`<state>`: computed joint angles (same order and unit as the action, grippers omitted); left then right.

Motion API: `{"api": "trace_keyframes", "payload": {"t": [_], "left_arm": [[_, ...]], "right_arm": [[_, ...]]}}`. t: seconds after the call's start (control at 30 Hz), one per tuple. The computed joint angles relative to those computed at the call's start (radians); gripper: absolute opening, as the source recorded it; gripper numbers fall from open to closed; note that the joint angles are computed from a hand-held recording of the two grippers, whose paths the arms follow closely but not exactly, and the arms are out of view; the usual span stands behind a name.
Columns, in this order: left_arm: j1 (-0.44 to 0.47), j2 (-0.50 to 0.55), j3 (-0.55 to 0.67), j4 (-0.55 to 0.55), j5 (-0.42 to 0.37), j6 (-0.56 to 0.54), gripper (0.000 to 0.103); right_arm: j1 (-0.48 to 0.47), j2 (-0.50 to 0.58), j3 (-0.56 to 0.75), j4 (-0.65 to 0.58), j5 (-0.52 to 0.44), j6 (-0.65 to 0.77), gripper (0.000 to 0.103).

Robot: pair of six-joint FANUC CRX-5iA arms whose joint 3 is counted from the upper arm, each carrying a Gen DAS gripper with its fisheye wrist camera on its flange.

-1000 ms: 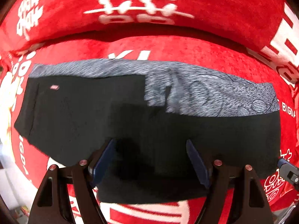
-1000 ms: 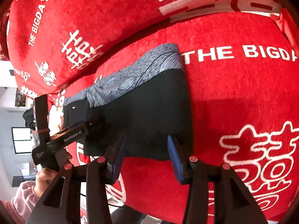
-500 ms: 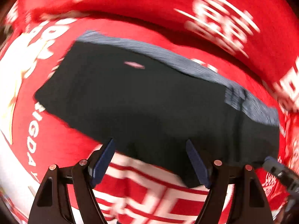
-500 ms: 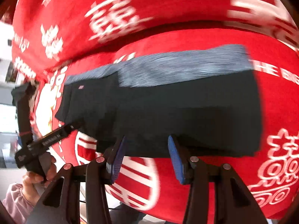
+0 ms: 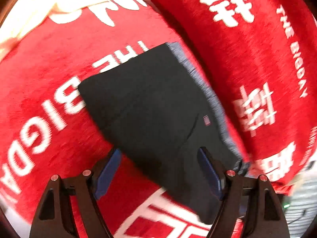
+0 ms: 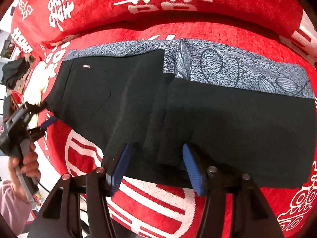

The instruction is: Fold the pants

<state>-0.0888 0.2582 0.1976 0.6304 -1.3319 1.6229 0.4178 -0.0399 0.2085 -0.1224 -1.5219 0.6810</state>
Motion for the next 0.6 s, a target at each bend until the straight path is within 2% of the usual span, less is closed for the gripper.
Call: {"api": "trace_keyframes", "payload": {"t": [0.17, 0.23, 0.27, 0.33, 0.37, 0.4, 0.43, 0.47, 0.5, 0.57, 0.6], "left_arm": [[0.01, -0.02, -0.083, 0.139, 0.067, -0.003, 0.079], [-0.005, -0.028, -0.068, 0.159, 0.09, -0.073, 0.079], [-0.015, -0.015, -0.028, 0.118, 0.078, -0.091, 0.079], [-0.037, 0.03, 0.068, -0.005, 0.016, -0.033, 0.079], [-0.045, 0.056, 0.113, -0.062, -0.024, 0.011, 0.075], [-0.047, 0.067, 0.138, -0.109, -0.047, 0.051, 0.064], [-0.045, 0.057, 0.134, -0.119, -0.034, 0.057, 0.061], [-0.053, 0.061, 0.164, -0.153, -0.047, 0.066, 0.047], [-0.075, 0.078, 0.231, -0.239, -0.09, 0.069, 0.035], [-0.112, 0.094, 0.303, -0.336, -0.131, 0.047, 0.035], [-0.142, 0.086, 0.327, -0.398, -0.125, 0.018, 0.035]], "right_arm": [[-0.005, -0.001, 0.001, -0.009, 0.002, 0.005, 0.062], [-0.004, -0.005, -0.005, -0.009, 0.006, 0.009, 0.062], [-0.003, -0.005, -0.006, -0.009, 0.007, 0.014, 0.062], [-0.002, -0.003, -0.003, -0.007, 0.004, 0.021, 0.063], [0.0, 0.002, 0.004, -0.006, -0.004, 0.024, 0.063], [0.0, 0.014, 0.022, -0.006, -0.024, 0.029, 0.063], [0.0, 0.024, 0.038, -0.007, -0.039, 0.03, 0.064], [-0.003, 0.038, 0.064, -0.013, -0.058, 0.031, 0.064], [-0.012, 0.053, 0.1, -0.025, -0.073, 0.036, 0.064], [-0.028, 0.087, 0.18, -0.045, -0.083, 0.05, 0.064], [-0.041, 0.109, 0.223, -0.061, -0.088, 0.061, 0.064]]}}
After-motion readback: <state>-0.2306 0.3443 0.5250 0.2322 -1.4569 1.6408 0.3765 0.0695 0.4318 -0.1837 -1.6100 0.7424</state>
